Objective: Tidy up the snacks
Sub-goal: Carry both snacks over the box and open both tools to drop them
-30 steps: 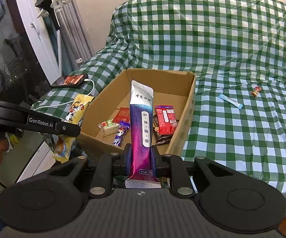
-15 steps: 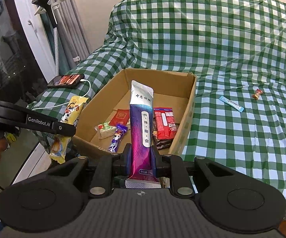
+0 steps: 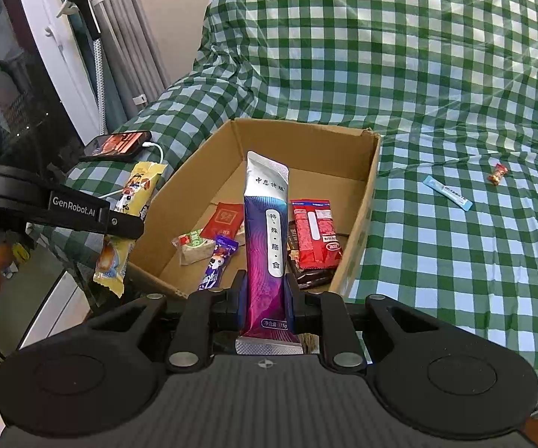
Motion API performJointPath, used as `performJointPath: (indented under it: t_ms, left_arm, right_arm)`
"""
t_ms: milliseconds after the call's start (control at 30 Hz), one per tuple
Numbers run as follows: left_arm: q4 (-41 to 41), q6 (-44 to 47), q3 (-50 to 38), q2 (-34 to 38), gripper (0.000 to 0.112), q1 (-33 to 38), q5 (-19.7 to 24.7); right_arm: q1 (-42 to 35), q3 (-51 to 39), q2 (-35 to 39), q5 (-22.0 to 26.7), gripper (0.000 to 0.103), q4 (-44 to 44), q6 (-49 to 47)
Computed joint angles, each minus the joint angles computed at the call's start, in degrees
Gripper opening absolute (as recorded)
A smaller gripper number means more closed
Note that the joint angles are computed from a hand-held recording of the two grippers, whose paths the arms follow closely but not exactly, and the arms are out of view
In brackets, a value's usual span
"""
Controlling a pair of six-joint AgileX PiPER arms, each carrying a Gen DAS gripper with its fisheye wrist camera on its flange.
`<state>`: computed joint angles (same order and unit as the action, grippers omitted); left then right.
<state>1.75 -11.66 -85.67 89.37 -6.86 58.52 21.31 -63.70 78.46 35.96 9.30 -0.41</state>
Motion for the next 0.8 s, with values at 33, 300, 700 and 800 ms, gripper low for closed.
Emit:
performJointPath:
  t_ms: [33,300,700,800]
  left_arm:
    - [-0.2,0.3,-0.8,0.9,0.013,0.2,0.1]
    - [-1.2,2.4,-8.8,10.0,0.013,2.0,1.4]
    - [-2.2,4.8,-22.2,24.3,0.013,2.7,4.5]
    - [-1.9,4.6,-25.5,27.5,0.014,2.6,5.6]
  right_arm:
    - [-0.1,-0.7,1.1,0.0,0.020,0.4,-0.3]
    - [-1.3,-7.0,9.8,0.2,0.020,3.9,-3.6]
    - [-3.4,-16.8,22.1,0.9,0.020,7.1,-6.8]
    - [-3.7,-19.1,24.8,1.4,0.020,7.4,-6.7]
